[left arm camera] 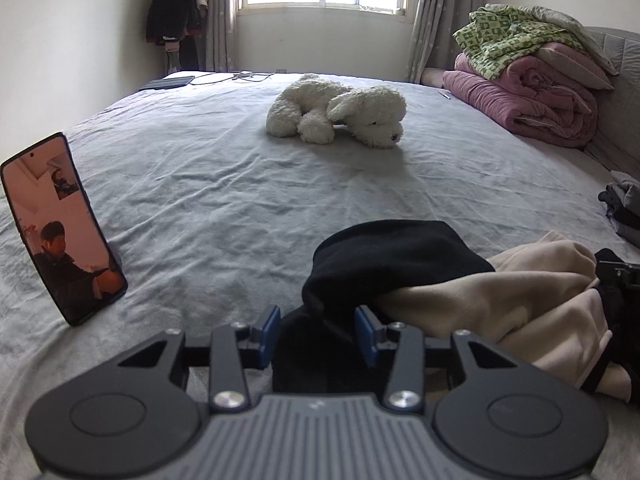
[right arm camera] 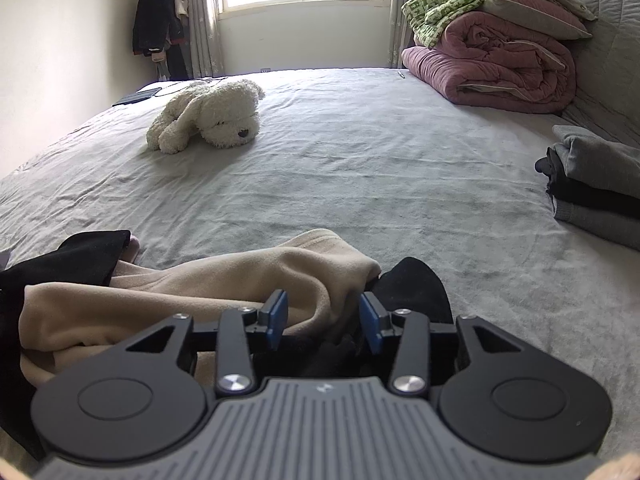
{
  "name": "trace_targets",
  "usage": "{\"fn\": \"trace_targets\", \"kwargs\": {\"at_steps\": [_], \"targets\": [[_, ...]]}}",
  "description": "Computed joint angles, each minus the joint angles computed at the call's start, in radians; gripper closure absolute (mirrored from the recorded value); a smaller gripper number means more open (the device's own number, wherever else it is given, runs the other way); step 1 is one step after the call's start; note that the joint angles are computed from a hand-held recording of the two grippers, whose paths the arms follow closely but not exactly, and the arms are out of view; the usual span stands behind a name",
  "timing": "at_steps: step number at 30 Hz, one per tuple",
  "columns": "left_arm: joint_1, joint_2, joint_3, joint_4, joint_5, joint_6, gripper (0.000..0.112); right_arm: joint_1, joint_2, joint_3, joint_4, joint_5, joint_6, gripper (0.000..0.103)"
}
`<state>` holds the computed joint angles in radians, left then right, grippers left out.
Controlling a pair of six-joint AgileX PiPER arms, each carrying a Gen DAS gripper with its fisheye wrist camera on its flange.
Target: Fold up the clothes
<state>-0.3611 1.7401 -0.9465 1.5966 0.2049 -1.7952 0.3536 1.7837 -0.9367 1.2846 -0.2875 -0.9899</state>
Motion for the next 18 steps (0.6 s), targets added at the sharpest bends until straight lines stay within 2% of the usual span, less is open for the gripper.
{"fn": "trace_targets", "kwargs": {"at_steps": [1, 2, 8, 13, 14, 18], "targets": [[-0.008, 0.007, -0.006, -0.022, 0.021, 0.015, 0.095, -0.004, -0.002, 0.002, 0.008, 0.005, -0.012, 0.058], [-0.014, 0.008, -0.008, -0.036, 0.038, 0.021, 0.099, -0.007, -0.007, 0.005, 0.017, 0.008, -0.024, 0.058], [-0.06, -0.04, 0.021, -0.142, 0.201, 0.048, 0.101, -0.021, -0.056, 0.049, 0.016, 0.003, -0.039, 0.057], [-0.118, -0.063, 0.051, -0.177, 0.401, 0.088, 0.101, -0.028, -0.105, 0.096, 0.013, 0.003, -0.044, 0.054], [-0.116, -0.073, 0.063, -0.169, 0.397, 0.091, 0.101, -0.032, -0.115, 0.105, 0.01, 0.008, -0.042, 0.054], [-0.087, -0.124, 0.125, -0.082, 0.295, 0.052, 0.096, -0.062, -0.16, 0.146, -0.032, 0.056, -0.006, 0.054]]}}
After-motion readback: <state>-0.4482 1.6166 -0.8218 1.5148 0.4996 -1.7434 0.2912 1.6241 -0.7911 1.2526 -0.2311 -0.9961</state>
